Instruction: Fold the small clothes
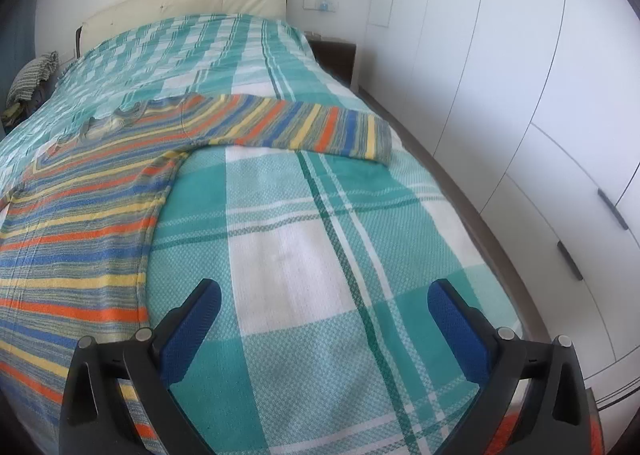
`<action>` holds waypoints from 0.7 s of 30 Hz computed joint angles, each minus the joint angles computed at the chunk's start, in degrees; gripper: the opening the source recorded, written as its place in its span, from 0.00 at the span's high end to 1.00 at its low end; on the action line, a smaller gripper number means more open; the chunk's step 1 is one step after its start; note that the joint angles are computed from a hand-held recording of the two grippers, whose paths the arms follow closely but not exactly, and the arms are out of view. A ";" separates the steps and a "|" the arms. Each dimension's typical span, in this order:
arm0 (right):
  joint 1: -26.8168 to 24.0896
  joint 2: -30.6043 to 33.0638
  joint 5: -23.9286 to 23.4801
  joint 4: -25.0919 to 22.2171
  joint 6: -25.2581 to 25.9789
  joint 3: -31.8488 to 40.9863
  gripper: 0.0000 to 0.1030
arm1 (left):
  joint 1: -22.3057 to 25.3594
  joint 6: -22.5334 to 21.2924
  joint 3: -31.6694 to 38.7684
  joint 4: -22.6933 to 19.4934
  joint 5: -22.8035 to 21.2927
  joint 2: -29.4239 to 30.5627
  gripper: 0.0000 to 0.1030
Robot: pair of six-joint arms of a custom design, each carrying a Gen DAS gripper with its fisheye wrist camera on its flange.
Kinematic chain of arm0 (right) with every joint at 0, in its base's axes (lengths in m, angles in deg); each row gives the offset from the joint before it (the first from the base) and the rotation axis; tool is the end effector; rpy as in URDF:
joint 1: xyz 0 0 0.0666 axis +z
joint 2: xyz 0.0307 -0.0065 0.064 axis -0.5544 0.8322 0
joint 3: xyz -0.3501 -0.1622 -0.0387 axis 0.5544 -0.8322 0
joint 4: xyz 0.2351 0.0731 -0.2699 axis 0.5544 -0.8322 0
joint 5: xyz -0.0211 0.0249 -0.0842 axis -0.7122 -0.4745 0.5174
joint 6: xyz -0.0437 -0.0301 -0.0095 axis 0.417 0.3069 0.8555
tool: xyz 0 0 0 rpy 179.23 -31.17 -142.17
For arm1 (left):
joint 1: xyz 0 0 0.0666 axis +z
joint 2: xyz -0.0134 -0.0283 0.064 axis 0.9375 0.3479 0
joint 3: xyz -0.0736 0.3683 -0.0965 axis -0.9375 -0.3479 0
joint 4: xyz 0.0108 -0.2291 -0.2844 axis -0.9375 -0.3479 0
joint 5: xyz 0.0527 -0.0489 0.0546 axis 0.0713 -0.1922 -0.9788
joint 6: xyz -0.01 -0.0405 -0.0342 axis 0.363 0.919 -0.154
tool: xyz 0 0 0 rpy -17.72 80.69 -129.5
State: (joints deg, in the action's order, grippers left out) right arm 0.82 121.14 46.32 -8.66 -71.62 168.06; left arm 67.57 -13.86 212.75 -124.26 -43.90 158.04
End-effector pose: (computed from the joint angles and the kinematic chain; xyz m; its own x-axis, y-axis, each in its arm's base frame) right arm 0.4737 0.2931 0.3679 -0.5890 0.3525 -0.7272 0.6444 0.7479 -0.1594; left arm 0.7460 -0.0258 0.2801 -0.8429 0.0851 -0.5312 0.0581 0.9960 0.0674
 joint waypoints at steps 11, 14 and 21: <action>-0.58 1.30 -0.92 -4.39 -0.64 2.15 0.01 | -0.27 -0.33 -2.21 2.48 -1.19 -0.94 0.00; -0.78 1.37 -2.21 -5.31 -2.07 1.79 0.01 | -0.26 -0.38 -2.57 2.68 -1.23 -1.15 0.00; -0.95 1.91 -2.75 -7.21 -3.46 2.27 0.01 | -0.28 -0.30 -2.32 2.53 -1.24 -1.02 0.00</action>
